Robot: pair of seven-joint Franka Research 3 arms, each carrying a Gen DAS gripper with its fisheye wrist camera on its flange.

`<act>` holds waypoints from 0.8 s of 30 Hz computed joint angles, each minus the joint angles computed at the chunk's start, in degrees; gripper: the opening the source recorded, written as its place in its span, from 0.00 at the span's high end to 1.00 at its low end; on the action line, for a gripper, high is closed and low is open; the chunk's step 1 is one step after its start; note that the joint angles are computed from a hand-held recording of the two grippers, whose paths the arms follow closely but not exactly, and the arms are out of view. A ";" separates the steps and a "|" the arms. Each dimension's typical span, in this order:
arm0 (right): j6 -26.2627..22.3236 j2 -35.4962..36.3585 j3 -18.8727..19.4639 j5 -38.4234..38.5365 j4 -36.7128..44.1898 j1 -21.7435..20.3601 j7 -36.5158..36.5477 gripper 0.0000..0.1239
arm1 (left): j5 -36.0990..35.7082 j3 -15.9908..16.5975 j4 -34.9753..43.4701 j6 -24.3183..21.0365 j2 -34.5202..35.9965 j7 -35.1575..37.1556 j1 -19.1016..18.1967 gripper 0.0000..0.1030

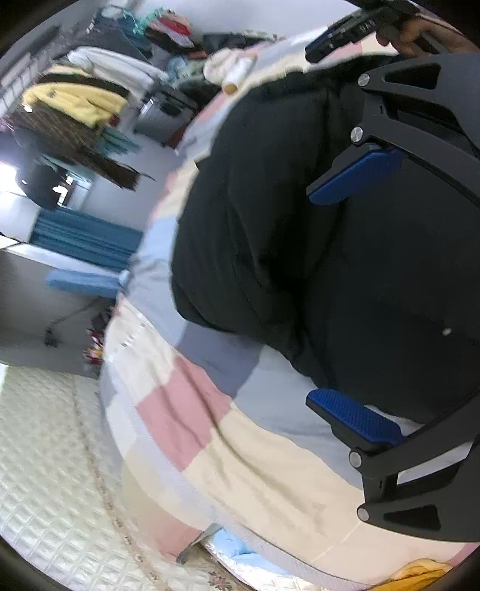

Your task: Fold large clothes

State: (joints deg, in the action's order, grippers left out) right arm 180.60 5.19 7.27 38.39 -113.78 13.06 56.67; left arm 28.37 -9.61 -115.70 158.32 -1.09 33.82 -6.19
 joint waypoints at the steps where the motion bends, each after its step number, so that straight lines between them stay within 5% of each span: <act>1: 0.67 -1.24 1.50 3.67 -0.49 -0.82 -3.38 0.46 | 0.33 -0.10 -1.03 0.87 -1.68 -0.72 -0.09 0.03; 5: 2.02 -6.79 0.81 12.02 -2.35 1.59 -9.56 0.46 | 0.06 -0.73 -3.73 3.04 -6.55 -0.89 -0.03 0.03; 11: 3.09 -15.03 -2.89 11.58 -7.18 6.11 -7.98 0.46 | 3.06 -3.47 -7.13 3.48 -14.75 -3.17 1.68 0.03; 21: 2.01 -28.48 0.63 -0.96 -16.62 1.02 4.50 0.46 | 1.68 -5.36 -13.49 4.82 -26.44 -0.87 1.14 0.03; 24: -1.97 -31.46 3.05 -4.66 -18.62 -3.90 9.17 0.46 | 0.07 -5.28 -15.75 4.25 -29.33 0.10 0.34 0.03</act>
